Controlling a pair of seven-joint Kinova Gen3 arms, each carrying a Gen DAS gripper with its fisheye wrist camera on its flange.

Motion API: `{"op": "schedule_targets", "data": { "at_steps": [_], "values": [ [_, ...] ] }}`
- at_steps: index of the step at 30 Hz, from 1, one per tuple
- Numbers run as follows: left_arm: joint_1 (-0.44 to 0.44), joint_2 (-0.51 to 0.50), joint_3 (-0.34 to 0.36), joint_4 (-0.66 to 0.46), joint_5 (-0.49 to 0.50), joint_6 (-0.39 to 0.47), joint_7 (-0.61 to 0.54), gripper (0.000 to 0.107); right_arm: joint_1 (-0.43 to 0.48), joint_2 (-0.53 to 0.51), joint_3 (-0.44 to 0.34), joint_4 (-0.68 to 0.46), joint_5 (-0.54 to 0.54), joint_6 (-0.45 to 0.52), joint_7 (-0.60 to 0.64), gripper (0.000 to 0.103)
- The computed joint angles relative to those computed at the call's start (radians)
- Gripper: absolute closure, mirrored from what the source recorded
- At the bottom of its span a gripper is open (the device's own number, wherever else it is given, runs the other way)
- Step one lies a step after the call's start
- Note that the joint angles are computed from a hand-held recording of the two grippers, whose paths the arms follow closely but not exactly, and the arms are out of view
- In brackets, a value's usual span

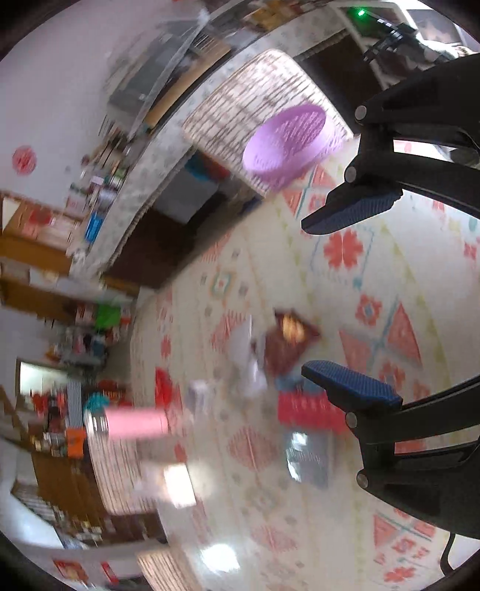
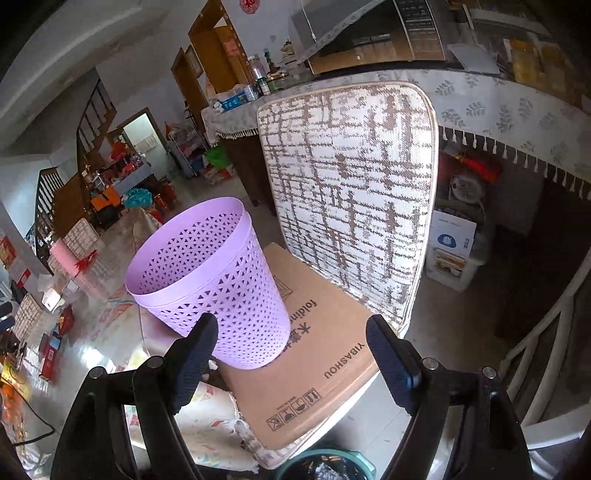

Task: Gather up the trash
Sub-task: 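Move both open tools back from the basket to the table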

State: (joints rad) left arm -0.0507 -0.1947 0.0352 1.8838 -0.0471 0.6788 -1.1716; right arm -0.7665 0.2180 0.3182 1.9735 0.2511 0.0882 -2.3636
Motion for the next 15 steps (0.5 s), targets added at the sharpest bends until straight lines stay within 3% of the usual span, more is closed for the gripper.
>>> {"op": "schedule_targets", "data": {
  "at_steps": [5,10,15],
  "values": [
    [-0.063,-0.053,-0.031,0.057,-0.027,0.008,0.044,0.038,-0.055,-0.002,0.035,-0.005,0.026,0.007,-0.017,0.017],
    [-0.107,-0.095,-0.086,0.11,-0.006,0.003,0.022,0.038,-0.042,0.004,-0.014,-0.043,0.056,0.041,-0.027,0.017],
    [-0.159,-0.106,-0.113,0.145,-0.009,0.0,0.017,0.037,0.008,0.018,-0.114,-0.097,0.072,0.063,-0.021,0.014]
  ]
}}
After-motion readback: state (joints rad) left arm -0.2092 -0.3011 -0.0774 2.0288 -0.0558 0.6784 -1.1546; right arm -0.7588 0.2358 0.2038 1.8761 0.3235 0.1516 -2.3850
